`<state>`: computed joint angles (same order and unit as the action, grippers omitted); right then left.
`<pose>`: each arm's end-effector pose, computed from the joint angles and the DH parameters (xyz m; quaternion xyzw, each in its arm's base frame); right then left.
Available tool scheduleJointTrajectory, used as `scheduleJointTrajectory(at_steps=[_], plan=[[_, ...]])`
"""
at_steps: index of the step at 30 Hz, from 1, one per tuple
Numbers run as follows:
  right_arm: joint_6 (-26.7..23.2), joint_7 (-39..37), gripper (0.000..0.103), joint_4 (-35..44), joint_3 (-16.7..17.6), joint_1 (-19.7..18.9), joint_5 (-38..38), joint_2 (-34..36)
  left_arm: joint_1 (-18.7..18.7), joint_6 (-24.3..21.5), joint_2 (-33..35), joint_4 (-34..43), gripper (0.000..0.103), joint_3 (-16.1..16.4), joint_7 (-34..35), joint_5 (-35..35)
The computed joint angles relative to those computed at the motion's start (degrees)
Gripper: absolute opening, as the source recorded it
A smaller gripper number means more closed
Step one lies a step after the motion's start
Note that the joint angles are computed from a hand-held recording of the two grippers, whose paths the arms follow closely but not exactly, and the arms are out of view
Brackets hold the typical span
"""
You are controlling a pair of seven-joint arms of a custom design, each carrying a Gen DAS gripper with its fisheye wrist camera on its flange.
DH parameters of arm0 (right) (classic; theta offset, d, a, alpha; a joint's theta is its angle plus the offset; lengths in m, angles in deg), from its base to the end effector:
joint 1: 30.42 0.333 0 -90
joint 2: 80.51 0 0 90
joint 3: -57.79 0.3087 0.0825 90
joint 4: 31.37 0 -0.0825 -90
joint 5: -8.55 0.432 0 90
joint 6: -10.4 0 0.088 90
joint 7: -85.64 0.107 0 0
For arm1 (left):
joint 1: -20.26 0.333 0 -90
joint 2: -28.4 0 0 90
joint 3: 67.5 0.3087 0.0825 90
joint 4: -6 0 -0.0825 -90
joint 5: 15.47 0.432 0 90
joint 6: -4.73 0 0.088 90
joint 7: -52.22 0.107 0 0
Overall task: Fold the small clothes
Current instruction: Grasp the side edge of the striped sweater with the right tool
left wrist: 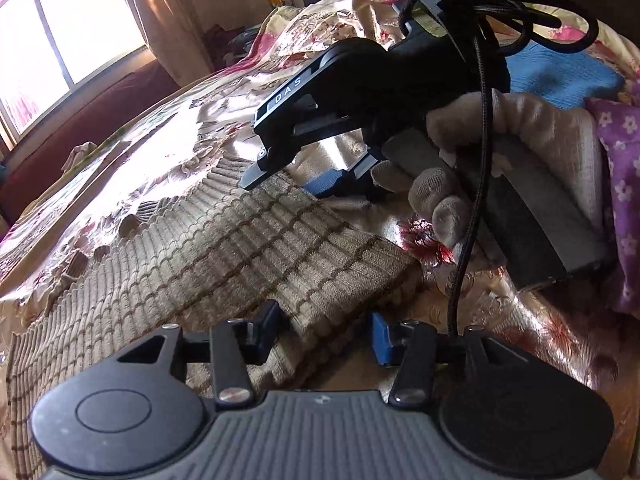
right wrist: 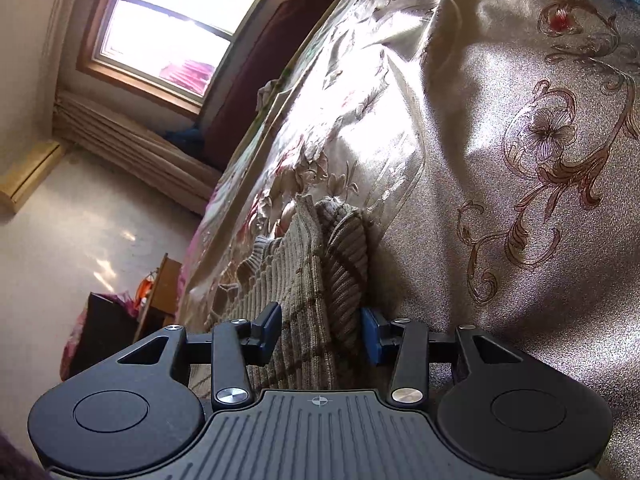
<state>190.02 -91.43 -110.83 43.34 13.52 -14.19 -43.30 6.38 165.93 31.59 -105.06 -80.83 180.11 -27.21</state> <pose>0.6542 0.4737 0.4385 -0.4073 0.7427 -0.0073 0.5314 0.5971 -0.2928 0.5256 -0.2730 0.8733 -0.3105 0.2576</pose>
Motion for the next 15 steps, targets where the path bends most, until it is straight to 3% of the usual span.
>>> scheduleJointTrajectory(at_steps=[6, 10, 15], plan=[[4.85, 0.28, 0.040, -2.22, -0.51, -0.12, 3.30, -0.11, 0.06, -1.70, 0.80, 1.81, 0.052, 0.17, -0.69, 0.68], [5.37, -1.41, 0.040, -2.98, -1.95, 1.24, 6.10, -0.35, -0.02, 0.48, 0.44, 0.77, 0.052, 0.05, 0.68, 1.58], [5.31, -1.04, 0.040, -4.85, -8.68, 6.91, 8.21, -0.79, -0.17, 2.07, -0.25, -0.35, 0.056, 0.12, 1.01, 2.35]])
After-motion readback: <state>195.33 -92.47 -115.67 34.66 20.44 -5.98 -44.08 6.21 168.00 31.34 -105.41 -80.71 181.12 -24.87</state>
